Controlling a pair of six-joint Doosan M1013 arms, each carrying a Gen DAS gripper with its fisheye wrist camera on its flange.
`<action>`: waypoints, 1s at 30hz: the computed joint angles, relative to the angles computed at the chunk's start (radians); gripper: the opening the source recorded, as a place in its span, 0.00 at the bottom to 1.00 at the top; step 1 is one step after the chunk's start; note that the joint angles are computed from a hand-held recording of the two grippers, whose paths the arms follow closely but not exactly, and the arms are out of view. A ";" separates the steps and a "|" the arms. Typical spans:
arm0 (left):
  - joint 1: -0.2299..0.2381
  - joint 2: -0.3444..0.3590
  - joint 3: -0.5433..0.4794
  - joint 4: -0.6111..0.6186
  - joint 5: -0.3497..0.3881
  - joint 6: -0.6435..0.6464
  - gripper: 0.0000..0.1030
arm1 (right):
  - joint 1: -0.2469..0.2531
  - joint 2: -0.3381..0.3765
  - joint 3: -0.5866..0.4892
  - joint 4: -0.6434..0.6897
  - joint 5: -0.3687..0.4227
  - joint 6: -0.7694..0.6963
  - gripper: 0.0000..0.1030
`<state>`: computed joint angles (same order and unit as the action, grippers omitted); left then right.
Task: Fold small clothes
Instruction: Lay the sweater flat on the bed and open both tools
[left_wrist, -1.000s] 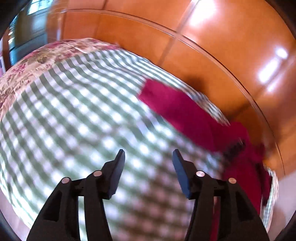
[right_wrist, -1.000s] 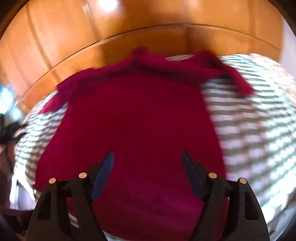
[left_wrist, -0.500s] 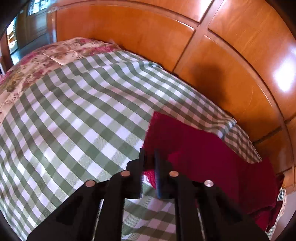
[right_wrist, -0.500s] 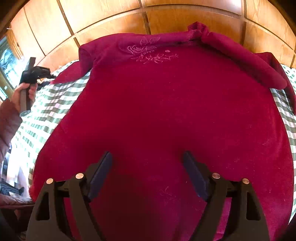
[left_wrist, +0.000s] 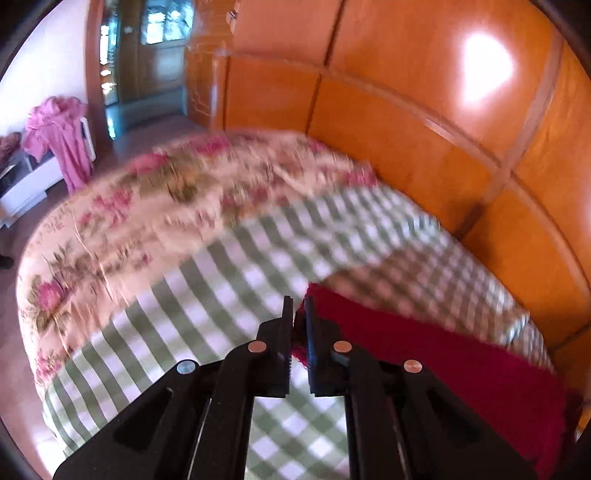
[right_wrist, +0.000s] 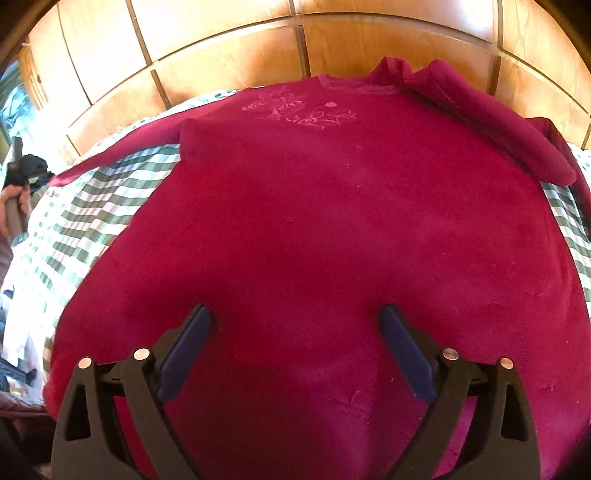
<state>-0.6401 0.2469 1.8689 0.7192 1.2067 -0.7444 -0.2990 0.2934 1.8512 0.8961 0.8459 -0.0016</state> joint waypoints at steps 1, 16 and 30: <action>0.000 -0.001 0.005 -0.013 -0.036 0.008 0.17 | 0.001 -0.001 0.001 0.001 -0.004 -0.004 0.92; -0.197 0.147 -0.232 0.204 -0.194 0.180 0.52 | -0.116 0.028 -0.111 0.088 -0.080 0.174 0.84; -0.198 0.394 -0.580 -0.066 -0.299 0.786 0.56 | -0.072 0.265 -0.448 -0.443 -0.443 0.854 0.54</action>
